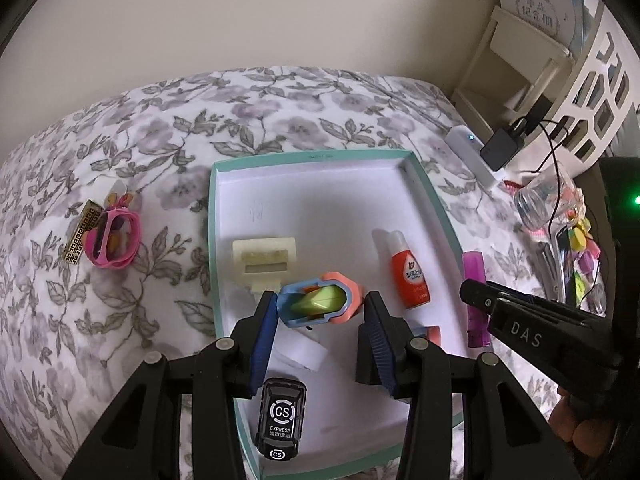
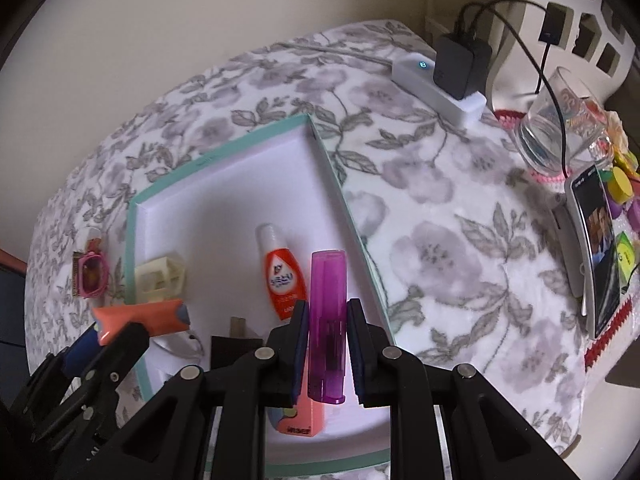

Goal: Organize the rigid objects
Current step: 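Carry the orange toy and purple tube over the tray with both tools, then lower purple tube into the tray and open the right tool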

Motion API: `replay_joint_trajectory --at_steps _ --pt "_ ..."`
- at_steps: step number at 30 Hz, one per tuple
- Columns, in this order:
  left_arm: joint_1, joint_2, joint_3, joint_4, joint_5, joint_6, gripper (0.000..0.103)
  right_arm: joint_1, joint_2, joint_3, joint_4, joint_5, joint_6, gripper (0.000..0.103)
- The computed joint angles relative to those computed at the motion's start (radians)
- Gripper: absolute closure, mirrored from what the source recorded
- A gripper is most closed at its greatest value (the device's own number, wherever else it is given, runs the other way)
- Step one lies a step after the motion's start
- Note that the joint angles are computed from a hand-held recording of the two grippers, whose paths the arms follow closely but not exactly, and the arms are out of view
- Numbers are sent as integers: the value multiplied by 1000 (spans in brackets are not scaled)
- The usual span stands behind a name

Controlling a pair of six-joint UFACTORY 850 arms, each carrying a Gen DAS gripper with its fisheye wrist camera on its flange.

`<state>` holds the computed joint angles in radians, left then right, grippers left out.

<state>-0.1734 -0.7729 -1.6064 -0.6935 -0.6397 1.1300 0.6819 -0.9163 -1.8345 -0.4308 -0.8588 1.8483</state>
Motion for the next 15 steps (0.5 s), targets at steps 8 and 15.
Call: replay_joint_trajectory --at_steps 8,15 --pt "-19 3 28 53 33 -3 57 -9 -50 -65 54 -44 -83 83" --pt "-25 -1 32 84 42 -16 57 -12 -67 -89 71 -56 -110 82"
